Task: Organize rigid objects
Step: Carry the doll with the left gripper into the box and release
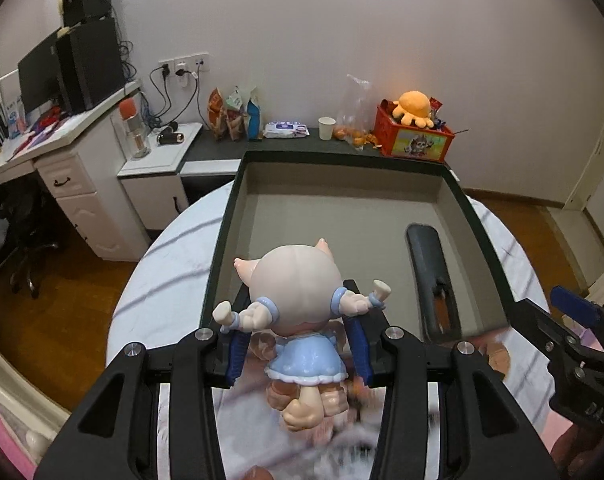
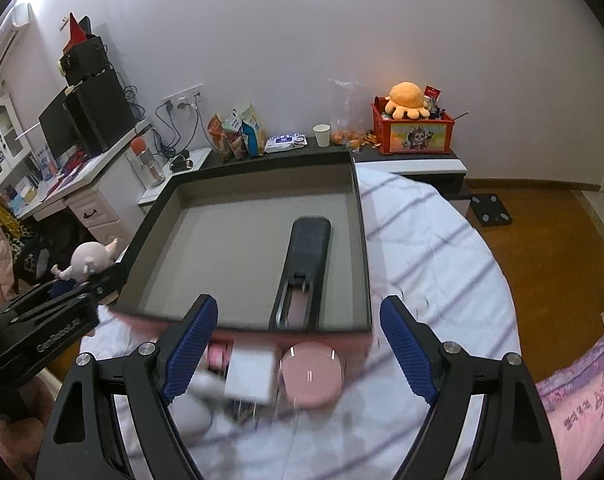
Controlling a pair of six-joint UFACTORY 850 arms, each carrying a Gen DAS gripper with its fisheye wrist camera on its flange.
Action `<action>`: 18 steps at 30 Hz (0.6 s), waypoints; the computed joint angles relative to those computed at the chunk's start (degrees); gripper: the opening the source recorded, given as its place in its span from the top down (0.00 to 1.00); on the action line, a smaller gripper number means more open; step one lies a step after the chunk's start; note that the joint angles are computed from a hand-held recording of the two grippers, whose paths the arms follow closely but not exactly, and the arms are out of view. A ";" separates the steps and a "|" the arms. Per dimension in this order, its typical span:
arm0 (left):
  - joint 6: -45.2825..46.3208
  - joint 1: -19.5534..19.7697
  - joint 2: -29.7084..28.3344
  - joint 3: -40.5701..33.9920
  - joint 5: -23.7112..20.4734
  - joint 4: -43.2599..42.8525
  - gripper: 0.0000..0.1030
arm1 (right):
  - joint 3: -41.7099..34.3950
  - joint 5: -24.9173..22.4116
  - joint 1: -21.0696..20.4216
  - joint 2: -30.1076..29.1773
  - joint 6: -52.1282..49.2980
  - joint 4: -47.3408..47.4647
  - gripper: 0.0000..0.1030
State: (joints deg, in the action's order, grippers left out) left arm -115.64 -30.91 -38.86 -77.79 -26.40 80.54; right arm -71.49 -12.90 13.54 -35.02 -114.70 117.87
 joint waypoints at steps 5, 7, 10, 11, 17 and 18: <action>8.86 2.45 -5.87 -7.67 1.92 -6.40 0.58 | -6.16 0.95 0.23 -4.38 8.20 -7.97 0.18; 12.10 3.26 -7.95 -10.27 2.73 -8.96 0.58 | -8.13 1.35 0.21 -5.89 11.09 -10.81 0.18; 17.28 4.06 -10.97 -13.87 3.39 -13.69 0.58 | -10.12 1.75 0.10 -7.52 16.06 -15.41 0.18; 18.91 4.22 -11.70 -14.60 3.47 -15.23 0.58 | -10.51 1.98 0.08 -7.87 17.44 -16.71 0.18; 31.91 5.19 -15.10 -18.32 4.62 -28.07 0.32 | -11.13 2.50 -0.19 -8.62 22.88 -21.47 0.18; 30.34 5.13 -14.88 -17.91 5.07 -26.39 0.23 | -10.89 2.61 -0.21 -8.47 22.91 -21.41 0.18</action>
State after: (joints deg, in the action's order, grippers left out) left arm -85.30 -25.78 -53.74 -95.71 -21.33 54.15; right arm -82.38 -10.28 13.32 -43.49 -91.79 96.47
